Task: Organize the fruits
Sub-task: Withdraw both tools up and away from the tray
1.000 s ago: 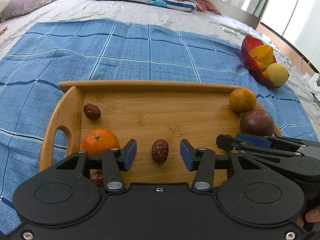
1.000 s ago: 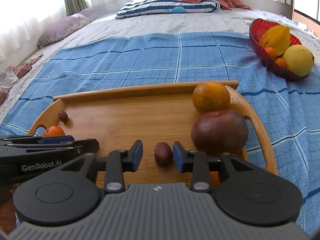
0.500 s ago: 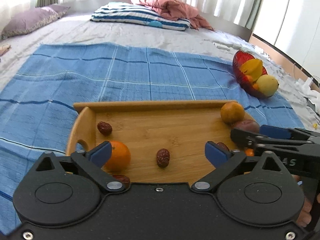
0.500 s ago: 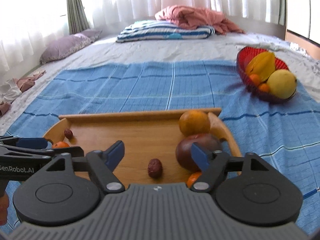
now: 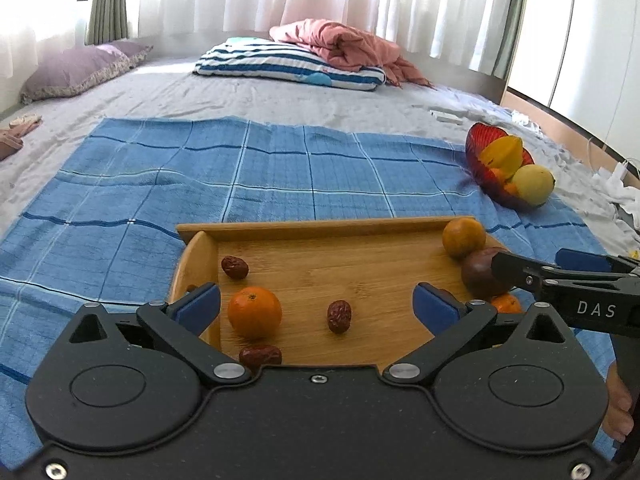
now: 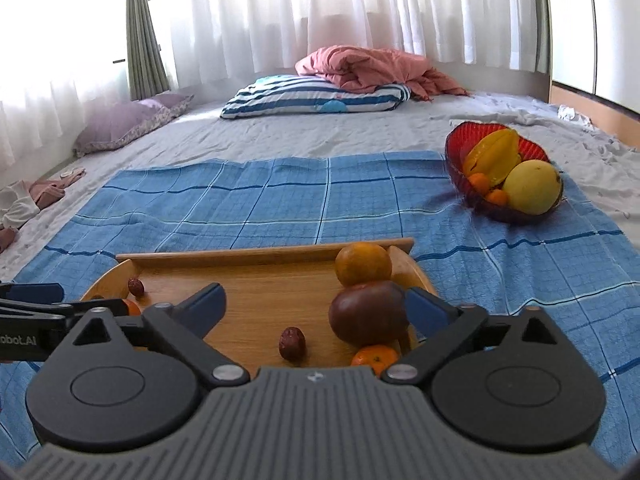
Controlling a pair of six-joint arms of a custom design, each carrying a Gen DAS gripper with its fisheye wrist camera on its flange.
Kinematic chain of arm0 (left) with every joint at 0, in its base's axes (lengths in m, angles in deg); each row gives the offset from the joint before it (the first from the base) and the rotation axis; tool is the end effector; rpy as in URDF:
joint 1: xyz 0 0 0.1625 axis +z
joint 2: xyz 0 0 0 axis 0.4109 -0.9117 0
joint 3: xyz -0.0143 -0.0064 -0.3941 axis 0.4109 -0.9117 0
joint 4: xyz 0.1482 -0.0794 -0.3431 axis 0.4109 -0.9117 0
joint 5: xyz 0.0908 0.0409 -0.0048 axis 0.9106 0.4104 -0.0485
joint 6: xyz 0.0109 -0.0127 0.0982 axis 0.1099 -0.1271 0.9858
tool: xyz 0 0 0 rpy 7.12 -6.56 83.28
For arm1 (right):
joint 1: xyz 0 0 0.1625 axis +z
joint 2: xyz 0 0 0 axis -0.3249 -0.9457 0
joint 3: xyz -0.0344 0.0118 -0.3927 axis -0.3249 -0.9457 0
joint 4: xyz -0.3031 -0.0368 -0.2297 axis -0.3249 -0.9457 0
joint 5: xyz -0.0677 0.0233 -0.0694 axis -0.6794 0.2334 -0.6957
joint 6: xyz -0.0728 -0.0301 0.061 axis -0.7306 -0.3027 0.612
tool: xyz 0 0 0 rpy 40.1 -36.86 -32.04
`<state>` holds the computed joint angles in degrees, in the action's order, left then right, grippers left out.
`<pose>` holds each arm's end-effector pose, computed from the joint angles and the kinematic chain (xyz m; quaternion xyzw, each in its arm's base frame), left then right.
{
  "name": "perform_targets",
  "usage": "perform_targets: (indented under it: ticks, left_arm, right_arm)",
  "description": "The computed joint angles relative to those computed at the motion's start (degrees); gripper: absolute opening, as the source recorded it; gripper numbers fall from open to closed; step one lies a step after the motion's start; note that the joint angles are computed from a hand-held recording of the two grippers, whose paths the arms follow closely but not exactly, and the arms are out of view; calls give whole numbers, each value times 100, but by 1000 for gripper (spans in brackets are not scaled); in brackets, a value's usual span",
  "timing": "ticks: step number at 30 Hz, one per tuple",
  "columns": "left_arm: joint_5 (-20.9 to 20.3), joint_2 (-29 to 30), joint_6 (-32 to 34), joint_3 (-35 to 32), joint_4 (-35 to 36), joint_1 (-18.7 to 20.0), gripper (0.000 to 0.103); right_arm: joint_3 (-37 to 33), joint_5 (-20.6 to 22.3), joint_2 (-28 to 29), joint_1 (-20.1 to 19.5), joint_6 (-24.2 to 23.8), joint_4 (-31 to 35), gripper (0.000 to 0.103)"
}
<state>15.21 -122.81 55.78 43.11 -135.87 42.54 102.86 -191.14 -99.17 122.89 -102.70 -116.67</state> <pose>-0.1454 -0.7824 0.2177 0.3166 0.8698 -0.3170 0.2065 0.2433 -0.7078 0.0807 0.0615 -0.7928 0.4954 0.3496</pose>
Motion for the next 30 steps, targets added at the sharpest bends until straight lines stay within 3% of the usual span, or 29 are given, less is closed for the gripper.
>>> perform_targets:
  ticks: [22,30]
  left_arm:
    - [-193,-848,310,1745,-1286,-52,103]
    - [-84,-1006,411,2257,-1881,-63,103]
  right_arm:
    - [589,-44,190,135,-990,-1851,103]
    - [874,11,226,146,-1199,-2443,103]
